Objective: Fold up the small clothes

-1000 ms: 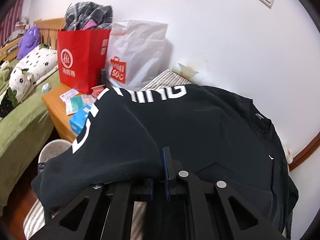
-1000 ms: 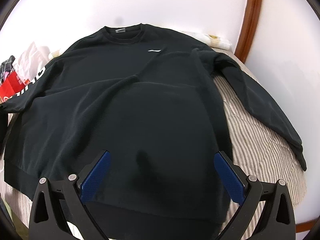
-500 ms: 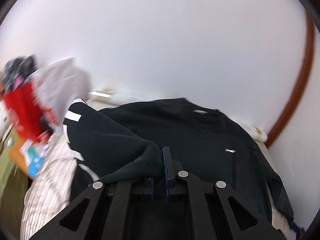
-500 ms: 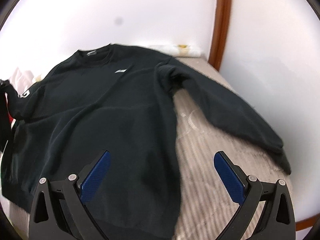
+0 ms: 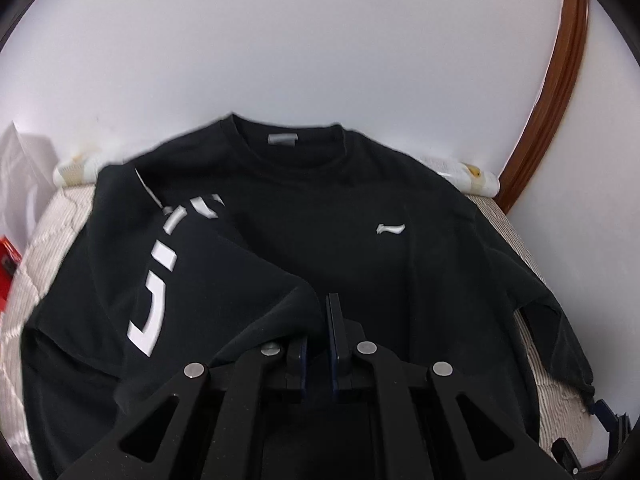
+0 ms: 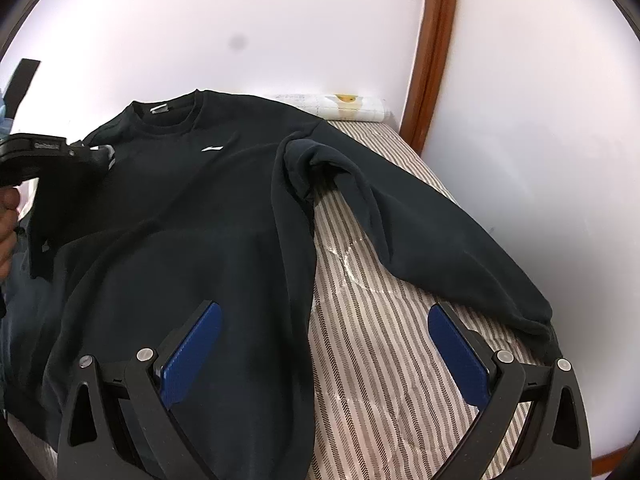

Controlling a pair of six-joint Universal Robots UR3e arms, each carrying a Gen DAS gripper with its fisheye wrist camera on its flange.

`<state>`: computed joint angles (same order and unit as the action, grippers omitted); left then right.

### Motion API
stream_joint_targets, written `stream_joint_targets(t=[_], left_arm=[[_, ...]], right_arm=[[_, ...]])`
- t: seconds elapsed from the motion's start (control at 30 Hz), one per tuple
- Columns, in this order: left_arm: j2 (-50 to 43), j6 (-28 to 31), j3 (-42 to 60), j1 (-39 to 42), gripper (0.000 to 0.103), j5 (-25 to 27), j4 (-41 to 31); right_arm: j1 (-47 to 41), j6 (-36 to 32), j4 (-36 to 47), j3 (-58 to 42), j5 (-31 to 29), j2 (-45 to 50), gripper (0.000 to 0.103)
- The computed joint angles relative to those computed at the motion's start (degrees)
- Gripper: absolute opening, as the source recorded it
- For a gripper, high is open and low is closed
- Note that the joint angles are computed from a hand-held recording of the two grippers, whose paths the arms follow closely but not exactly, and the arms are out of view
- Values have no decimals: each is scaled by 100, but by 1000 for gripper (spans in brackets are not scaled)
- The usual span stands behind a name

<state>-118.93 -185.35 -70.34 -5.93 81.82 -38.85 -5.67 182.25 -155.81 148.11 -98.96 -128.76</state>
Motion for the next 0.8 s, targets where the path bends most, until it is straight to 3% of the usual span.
stream_joint_targets(t=[0.1, 0.2, 0.27, 0.3, 0.33, 0.47, 0.63, 0.8], left_arm=[[259, 250, -169, 62, 17, -324, -371], [983, 587, -994, 231, 20, -584, -195], [1528, 730, -1587, 497, 36, -883, -100], [1868, 806, -1953, 745, 54, -1126, -69], [2165, 867, -2280, 1005, 64, -1353, -16], [3335, 1285, -3468, 2298, 64, -2024, -138], [4376, 2126, -4732, 3544, 64, -1133, -229], [4958, 3293, -5599, 4802, 64, -1450, -715]], right_arm=[[568, 141, -360, -276, -415, 606, 101], [1192, 278, -614, -697, -817, 1238, 101], [1685, 401, -698, -1108, -1101, 1705, 101], [1867, 456, -682, -1302, -1174, 1882, 101], [2090, 510, -633, -1593, -1221, 2130, 101], [2779, 660, -739, -2476, -1343, 3070, 101], [3645, 875, -721, -3840, -1569, 4636, 92], [4180, 673, -463, -5247, -1279, 6014, 92]])
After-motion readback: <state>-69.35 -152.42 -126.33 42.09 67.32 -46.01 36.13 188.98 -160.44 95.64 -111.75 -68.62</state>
